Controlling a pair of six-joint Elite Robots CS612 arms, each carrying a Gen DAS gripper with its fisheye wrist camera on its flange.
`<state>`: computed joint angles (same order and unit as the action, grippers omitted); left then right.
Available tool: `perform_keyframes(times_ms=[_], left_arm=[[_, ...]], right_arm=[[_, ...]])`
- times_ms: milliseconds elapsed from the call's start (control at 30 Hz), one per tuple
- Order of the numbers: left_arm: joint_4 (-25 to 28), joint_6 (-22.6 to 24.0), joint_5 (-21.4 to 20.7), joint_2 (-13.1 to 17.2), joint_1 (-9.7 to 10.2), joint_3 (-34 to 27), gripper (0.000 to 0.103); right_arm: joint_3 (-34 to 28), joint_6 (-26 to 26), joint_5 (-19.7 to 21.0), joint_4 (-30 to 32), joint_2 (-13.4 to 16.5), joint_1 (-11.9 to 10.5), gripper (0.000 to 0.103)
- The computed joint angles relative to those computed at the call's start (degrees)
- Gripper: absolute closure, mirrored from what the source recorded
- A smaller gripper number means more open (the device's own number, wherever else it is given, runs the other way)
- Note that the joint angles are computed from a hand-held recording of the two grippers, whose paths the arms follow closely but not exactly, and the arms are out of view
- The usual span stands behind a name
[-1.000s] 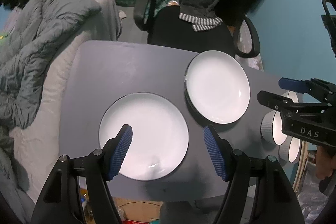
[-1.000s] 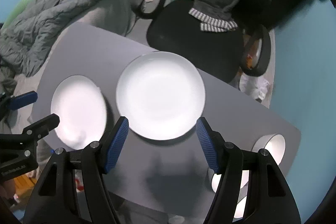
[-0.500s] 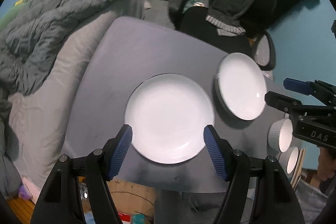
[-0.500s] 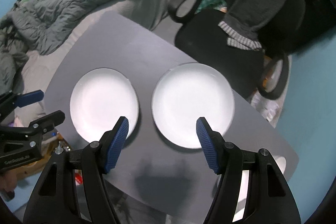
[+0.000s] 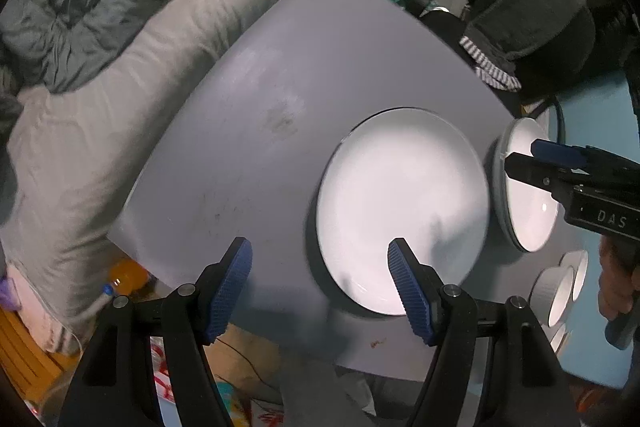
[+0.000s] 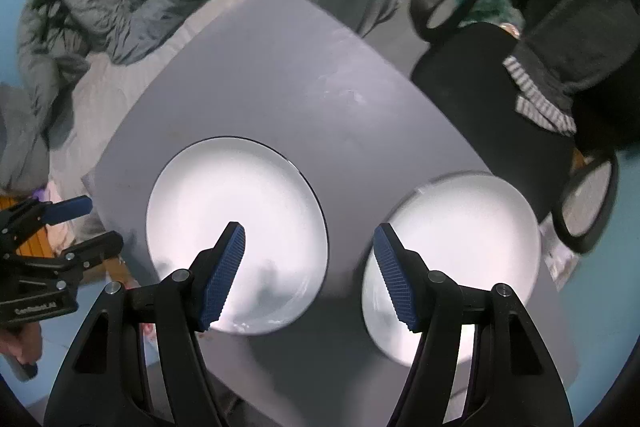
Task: Organize plates and bowls
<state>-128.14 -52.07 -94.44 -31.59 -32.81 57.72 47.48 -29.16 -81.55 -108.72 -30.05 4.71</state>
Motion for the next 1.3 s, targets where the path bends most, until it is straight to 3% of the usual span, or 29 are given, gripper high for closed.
perform_keyframes(times_ms=[233,367,567,833,967,1167,1300], left_arm=[[-2.59,-3.84,-1.24,0.8,0.54,1.44,0.031],[-3.9,-5.0,-2.45,1.34,0.81,1.41,0.031],[-1.74,-2.73,-2.74,2.87,0.84,-1.11,0.031],[-1.09,-0.88,-2.83,3.58,0.87,-2.17,0.031],[-0.15,2.49,-2.55,4.13,0.78,-3.23,0.031],[0.02,4.54,-4.05,4.71,1.14,-4.06,0.032],[0.96,5.43,-6.16,5.25,1.63,-4.83,0.039]], right_arm=[[-8.33,-1.01,0.61,8.42,5.76,0.57,0.037],[-8.21,-3.21,-1.51,6.69,6.42,1.08,0.039],[-9.96,-3.17,-2.04,10.19,7.82,0.96,0.063],[-7.68,-0.28,0.6,9.82,6.7,0.34,0.074],[-7.47,4.19,4.15,11.93,6.57,-0.71,0.084],[-0.57,9.01,8.25,8.7,3.35,-1.95,0.089],[3.99,13.25,11.84,7.2,1.33,-2.78,0.092]])
